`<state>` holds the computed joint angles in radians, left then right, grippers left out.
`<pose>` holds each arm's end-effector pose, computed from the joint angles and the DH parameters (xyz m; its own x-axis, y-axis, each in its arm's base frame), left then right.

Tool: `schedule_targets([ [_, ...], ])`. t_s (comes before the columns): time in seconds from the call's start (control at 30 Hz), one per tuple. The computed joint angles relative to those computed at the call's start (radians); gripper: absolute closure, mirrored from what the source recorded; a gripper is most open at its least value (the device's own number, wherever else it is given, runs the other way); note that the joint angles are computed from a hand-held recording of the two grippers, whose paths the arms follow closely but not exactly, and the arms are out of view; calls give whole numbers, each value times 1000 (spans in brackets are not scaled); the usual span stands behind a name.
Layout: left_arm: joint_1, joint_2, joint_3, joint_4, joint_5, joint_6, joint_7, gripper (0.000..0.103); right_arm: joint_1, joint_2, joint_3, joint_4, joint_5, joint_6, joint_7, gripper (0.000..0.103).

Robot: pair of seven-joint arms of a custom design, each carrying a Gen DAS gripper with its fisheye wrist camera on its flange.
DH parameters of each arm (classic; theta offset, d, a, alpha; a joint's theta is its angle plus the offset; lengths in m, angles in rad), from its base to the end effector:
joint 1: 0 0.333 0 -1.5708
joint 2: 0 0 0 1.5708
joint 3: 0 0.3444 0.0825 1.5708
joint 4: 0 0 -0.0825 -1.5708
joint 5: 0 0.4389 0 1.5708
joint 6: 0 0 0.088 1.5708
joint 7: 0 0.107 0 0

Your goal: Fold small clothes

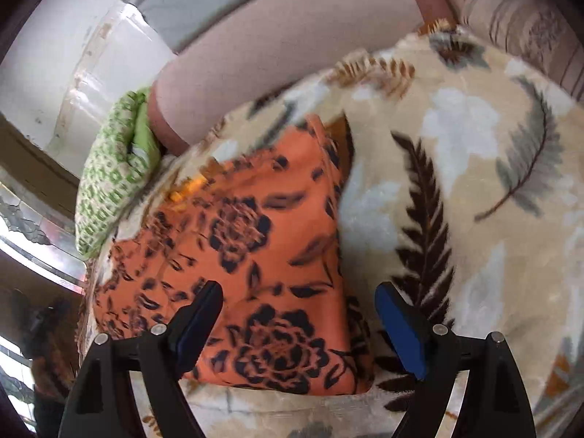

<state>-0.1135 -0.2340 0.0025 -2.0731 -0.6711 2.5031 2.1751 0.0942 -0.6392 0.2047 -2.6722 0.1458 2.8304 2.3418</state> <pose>0.5772 -0.0599 0.6189 -0.3867 -0.8907 0.2392 -0.6957 0.1114 -0.7097 0.4118 0.1251 0.5197 -0.3440 -0.7938 -0.5016 -0.6295 0.5913 -0.5041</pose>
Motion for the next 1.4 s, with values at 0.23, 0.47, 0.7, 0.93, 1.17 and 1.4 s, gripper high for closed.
schedule_targets([
  [0.23, -142, -240, 34, -34, -169, 102, 116, 6, -228, -296, 183, 27, -161, 34, 138, 13],
  [0.47, -38, -98, -25, -118, 123, 107, -182, 3, -62, -208, 38, -3, -84, -83, 41, 4],
  [0.7, 56, 250, -75, 16, 299, -31, -340, 23, 196, 55, -241, -34, 204, 7, -199, 4],
  [0.93, 69, 262, -133, 22, 416, 1, -317, 47, 285, 218, -303, 97, 315, -104, -432, 41],
  [1.17, 61, 188, -141, 68, 344, -78, -333, 90, 244, 164, -232, 120, 460, -98, -451, 85],
  [1.4, 13, -172, -26, -188, 202, -174, -228, 88, 226, -153, -108, -11, 420, -170, -326, 85],
])
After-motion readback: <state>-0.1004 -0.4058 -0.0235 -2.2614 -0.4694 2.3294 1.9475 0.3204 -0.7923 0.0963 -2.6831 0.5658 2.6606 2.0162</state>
